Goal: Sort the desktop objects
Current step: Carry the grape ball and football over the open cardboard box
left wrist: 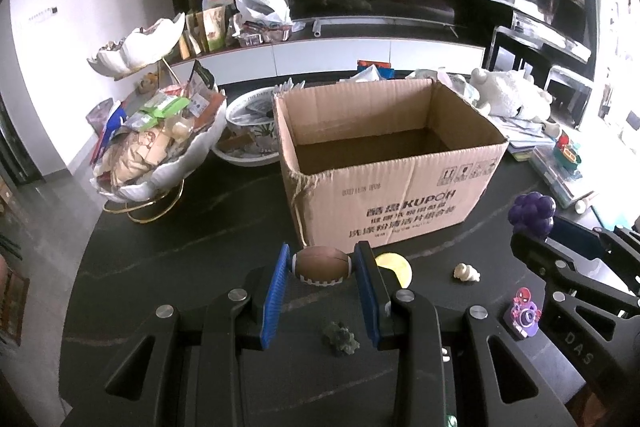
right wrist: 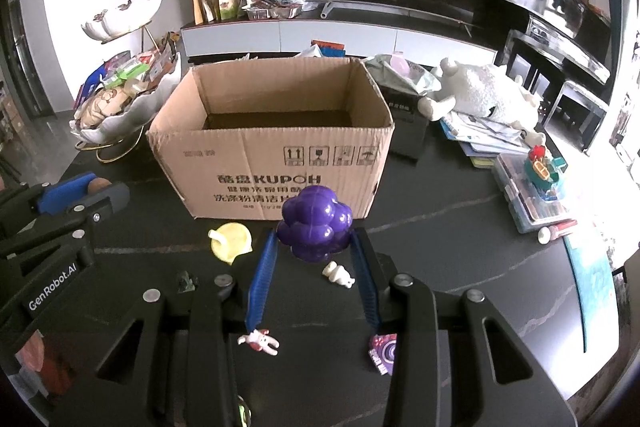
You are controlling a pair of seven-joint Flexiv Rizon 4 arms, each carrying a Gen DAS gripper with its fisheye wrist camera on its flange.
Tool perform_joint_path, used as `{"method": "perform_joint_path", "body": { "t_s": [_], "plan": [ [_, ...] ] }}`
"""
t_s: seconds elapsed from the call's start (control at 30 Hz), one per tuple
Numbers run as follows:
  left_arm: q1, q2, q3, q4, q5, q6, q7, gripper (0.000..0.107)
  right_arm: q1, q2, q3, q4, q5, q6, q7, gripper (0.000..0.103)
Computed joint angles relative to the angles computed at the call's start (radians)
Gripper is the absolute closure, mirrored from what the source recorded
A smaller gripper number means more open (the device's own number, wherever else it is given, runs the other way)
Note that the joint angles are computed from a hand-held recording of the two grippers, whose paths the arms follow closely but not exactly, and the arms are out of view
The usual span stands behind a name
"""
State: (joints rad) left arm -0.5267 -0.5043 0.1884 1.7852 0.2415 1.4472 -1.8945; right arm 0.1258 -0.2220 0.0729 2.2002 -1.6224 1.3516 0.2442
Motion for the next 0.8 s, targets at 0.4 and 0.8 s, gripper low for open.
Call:
{"method": "perform_joint_path", "body": {
  "t_s": [0.4,0.8],
  "plan": [
    [0.018,-0.031,-0.024,-0.069,-0.024,-0.027,0.031,0.076,0.007,-0.018,-0.013,-0.051,0.027,0.000,-0.055,0.068],
    [0.041,-0.076,-0.051,-0.164,-0.047,-0.082,0.065,0.076,0.023,-0.051,-0.036,-0.109,0.105,0.009,-0.143,0.068]
  ]
}}
